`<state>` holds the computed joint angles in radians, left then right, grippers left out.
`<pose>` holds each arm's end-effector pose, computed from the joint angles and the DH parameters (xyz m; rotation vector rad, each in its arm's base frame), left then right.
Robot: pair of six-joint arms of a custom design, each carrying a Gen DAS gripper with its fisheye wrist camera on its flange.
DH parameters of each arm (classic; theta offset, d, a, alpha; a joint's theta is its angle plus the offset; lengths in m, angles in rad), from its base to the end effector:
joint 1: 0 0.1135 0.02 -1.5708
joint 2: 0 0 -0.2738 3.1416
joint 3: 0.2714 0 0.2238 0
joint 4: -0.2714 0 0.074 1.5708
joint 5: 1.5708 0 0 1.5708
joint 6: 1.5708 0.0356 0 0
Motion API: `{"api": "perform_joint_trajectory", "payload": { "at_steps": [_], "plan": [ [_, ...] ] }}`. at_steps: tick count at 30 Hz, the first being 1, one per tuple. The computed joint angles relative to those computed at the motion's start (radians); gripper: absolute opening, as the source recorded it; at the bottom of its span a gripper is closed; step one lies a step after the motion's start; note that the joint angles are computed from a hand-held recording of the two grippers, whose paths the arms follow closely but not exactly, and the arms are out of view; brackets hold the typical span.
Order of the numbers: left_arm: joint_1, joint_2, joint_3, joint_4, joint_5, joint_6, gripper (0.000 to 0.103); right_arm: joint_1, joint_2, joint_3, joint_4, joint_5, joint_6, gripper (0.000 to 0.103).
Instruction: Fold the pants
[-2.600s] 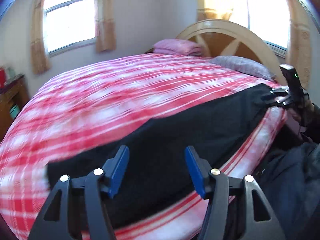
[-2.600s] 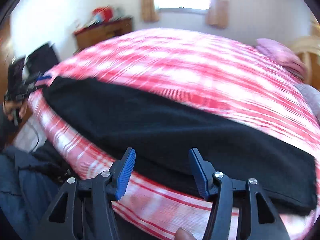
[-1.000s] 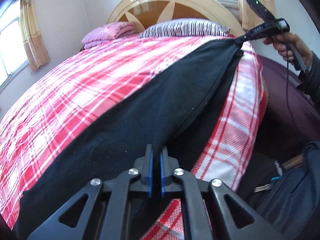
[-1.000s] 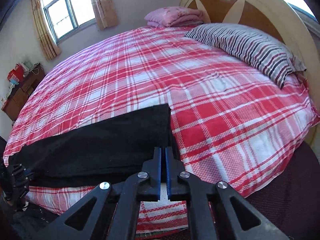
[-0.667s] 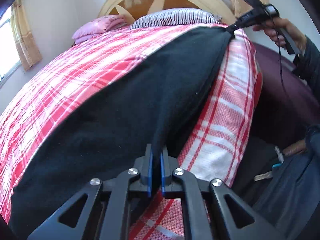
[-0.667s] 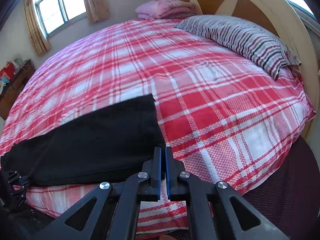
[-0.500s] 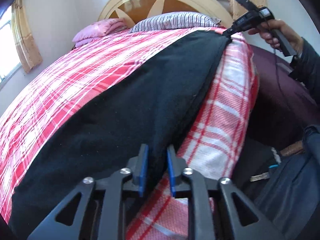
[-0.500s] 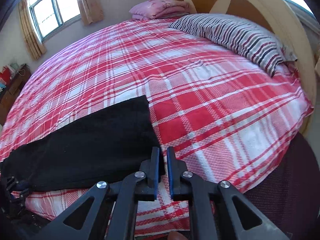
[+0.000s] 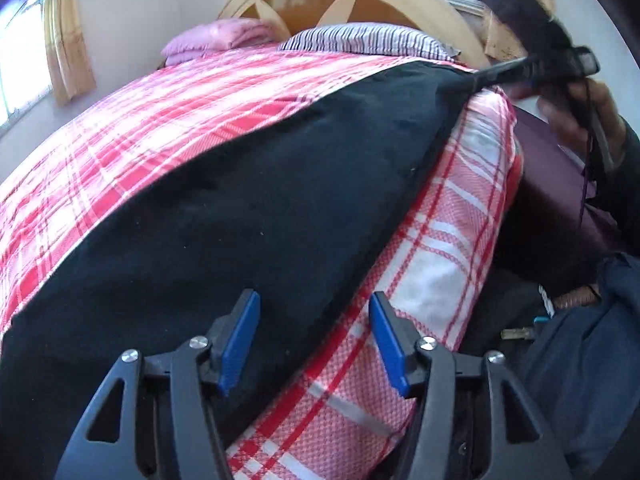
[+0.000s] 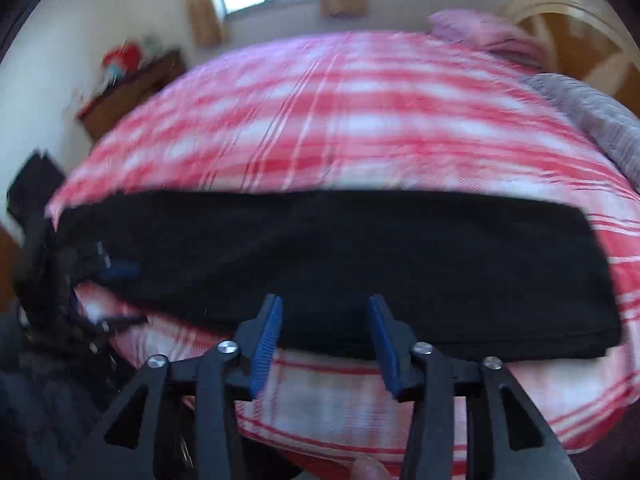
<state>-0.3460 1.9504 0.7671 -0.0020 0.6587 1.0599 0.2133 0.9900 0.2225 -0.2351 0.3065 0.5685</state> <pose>0.2719 -0.1212 0.0962 1.7359 1.7917 -0.6274 0.1241 0.0159 0.1449 0.5534 2.4440 -0.0790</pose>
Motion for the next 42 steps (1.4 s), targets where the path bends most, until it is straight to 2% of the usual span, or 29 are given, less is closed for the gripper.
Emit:
{"api": "perform_joint_trajectory", "payload": {
  "at_steps": [2,3,6,8,10,12,14,17,22,25,28,32,38,40,42],
  "plan": [
    [0.013,-0.025,-0.015,-0.007,-0.011,0.045,0.060,0.121,0.119,0.019,0.030,0.127,0.060,0.048],
    [0.030,-0.038,-0.011,-0.023,-0.004,0.062,0.060,0.127,0.128,0.043,0.003,0.126,0.059,0.048],
    [0.104,-0.065,0.022,-0.076,0.031,0.095,0.060,-0.002,-0.014,0.077,-0.027,-0.028,-0.005,0.048],
    [0.177,-0.070,0.060,-0.079,0.051,0.087,0.061,-0.018,-0.004,0.128,-0.012,-0.030,-0.024,0.048],
    [0.237,-0.063,0.086,-0.045,0.057,0.052,0.069,-0.018,0.091,0.206,0.038,-0.029,-0.066,0.048],
    [0.297,-0.045,0.113,0.024,0.048,-0.022,0.070,-0.010,0.242,0.313,0.096,-0.075,-0.098,0.048],
    [0.347,-0.002,0.169,0.044,0.022,-0.075,0.070,0.015,0.366,0.413,0.119,-0.115,-0.128,0.048],
    [0.398,0.064,0.222,0.099,-0.050,-0.129,0.071,0.066,0.586,0.628,0.103,-0.152,-0.185,0.048],
    [0.422,0.154,0.259,0.065,-0.088,-0.085,0.071,0.112,0.857,0.953,0.028,-0.210,-0.234,0.048],
    [0.441,0.192,0.302,-0.024,-0.075,-0.040,0.071,0.118,1.003,1.126,-0.006,-0.242,-0.246,0.048],
    [0.449,0.211,0.365,-0.125,-0.061,-0.047,0.071,0.113,1.161,1.311,-0.049,-0.284,-0.211,0.047],
    [0.446,0.200,0.338,-0.109,-0.059,-0.031,0.071,0.080,1.332,1.526,-0.127,-0.389,-0.118,0.047],
    [0.454,0.190,0.311,-0.094,-0.049,-0.011,0.072,0.048,1.491,1.742,-0.211,-0.565,-0.004,0.041],
    [0.452,0.188,0.310,-0.094,-0.051,-0.007,0.072,0.046,1.527,1.799,-0.246,-0.603,0.015,0.041],
    [0.453,0.180,0.302,-0.096,-0.054,-0.005,0.072,0.051,1.584,1.899,-0.347,-0.582,0.025,0.040]
  ]
}}
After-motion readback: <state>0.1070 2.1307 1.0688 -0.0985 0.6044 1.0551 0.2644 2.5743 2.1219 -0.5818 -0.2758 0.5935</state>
